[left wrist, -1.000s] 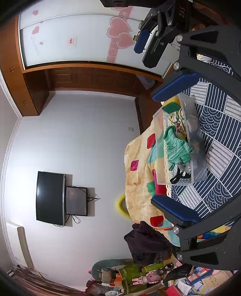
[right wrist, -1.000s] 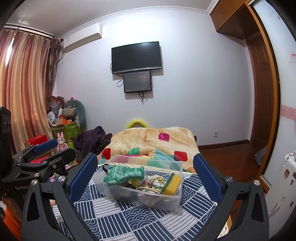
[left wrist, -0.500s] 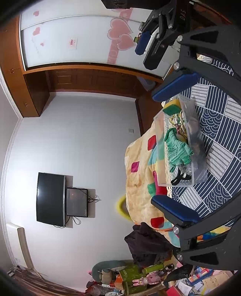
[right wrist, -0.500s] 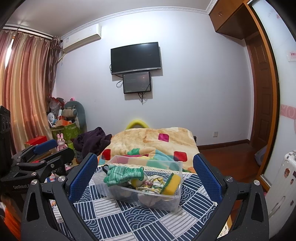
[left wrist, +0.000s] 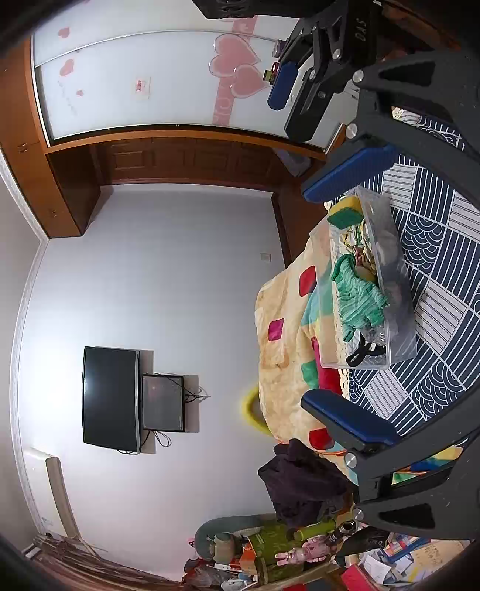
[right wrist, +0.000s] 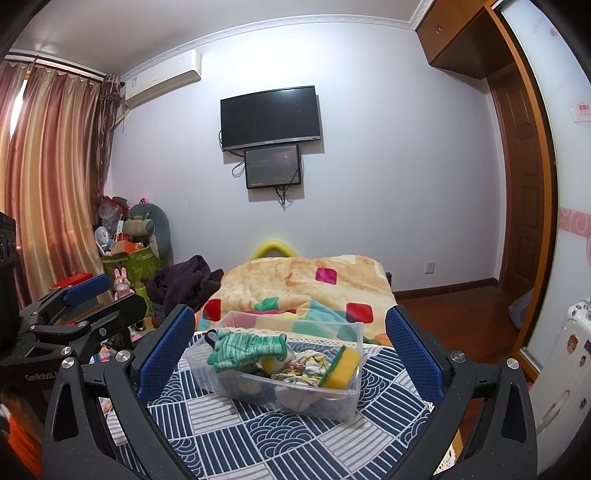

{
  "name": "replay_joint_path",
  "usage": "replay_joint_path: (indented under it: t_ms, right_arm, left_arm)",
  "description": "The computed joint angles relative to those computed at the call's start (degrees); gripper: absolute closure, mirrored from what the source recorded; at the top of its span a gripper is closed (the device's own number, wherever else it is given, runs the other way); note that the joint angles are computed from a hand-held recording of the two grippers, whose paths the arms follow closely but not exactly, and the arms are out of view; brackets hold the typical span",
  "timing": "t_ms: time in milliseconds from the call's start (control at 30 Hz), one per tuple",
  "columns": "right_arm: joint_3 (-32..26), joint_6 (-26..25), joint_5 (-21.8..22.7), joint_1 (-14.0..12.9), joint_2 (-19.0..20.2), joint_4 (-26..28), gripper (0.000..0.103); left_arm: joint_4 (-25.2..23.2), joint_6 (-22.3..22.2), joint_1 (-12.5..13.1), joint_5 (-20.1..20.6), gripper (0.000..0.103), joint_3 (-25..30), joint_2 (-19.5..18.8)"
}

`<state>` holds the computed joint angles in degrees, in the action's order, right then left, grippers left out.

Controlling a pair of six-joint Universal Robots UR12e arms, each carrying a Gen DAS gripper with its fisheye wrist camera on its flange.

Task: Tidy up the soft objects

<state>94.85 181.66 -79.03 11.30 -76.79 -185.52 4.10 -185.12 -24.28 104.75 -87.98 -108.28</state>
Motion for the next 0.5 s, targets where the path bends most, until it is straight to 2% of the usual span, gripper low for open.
replay_joint_path:
  t_ms: [367, 500]
  right_arm:
    - [0.05, 0.04, 0.01, -0.03, -0.14, 0.1, 0.0]
    - [0.07, -0.07, -0.03, -0.02, -0.18, 0.17, 0.0]
  left_arm:
    - [0.23, -0.1, -0.19, 0.5, 0.0, 0.02, -0.15]
    - [-0.07, -0.46, -0.02, -0.46, 0.0, -0.02, -0.07]
